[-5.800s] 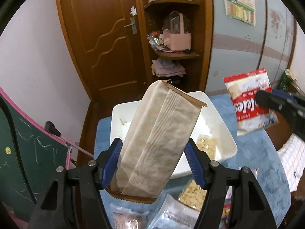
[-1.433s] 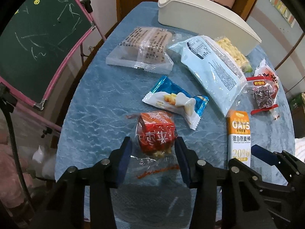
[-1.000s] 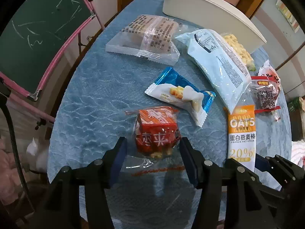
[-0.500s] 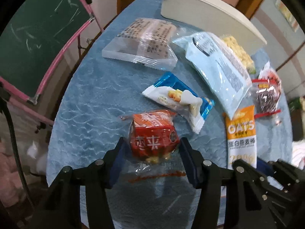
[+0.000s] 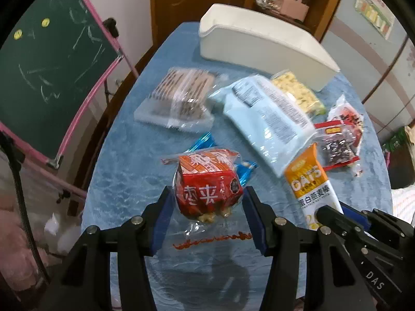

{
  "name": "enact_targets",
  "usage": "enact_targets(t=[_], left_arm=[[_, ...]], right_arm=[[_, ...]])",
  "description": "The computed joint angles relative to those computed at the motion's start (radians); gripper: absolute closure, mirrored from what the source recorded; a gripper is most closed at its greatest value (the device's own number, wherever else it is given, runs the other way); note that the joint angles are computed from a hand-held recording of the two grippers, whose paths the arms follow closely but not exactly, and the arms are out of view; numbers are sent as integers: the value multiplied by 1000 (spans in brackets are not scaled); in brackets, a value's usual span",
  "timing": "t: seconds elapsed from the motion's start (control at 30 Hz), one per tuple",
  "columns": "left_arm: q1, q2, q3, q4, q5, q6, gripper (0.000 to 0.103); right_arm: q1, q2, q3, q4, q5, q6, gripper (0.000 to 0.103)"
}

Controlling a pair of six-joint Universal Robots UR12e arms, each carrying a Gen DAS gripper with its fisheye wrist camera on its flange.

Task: Organize snacks
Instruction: 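Grasp the red candy packet with the left tool while the right tool grasps the OATS bar, then carry both packets over the white bin and open both tools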

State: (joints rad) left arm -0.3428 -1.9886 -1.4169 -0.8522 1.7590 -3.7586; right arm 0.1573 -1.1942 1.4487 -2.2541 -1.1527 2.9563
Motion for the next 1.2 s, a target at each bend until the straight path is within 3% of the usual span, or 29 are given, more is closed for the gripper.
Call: enact_targets(t=[0.23,0.5,0.6,0.77,0.9,1.03,1.2], left_arm=[[0,0,44,12,-8,45,51],[11,-54,195,45,26,147,50],[19,-93,281,47,22,185,50],[25,-179,452,37,77,220,50],[33,-255,595,3,93,238,50],[33,-351,772,-65,124,254,50],[43,-493,1022,-202,112,248,50]], right_arm=[[-16,-12,-14,-89,36,25,86],[-30,20,-111,-228,22,69,86],[-31,51,-174,-267,-3,84,86],[-27,116,-290,-319,-57,105,86],[-28,186,-411,-313,-81,136,86],[-26,262,-539,-286,-100,155,86],[-25,348,-676,-228,-116,175,86]])
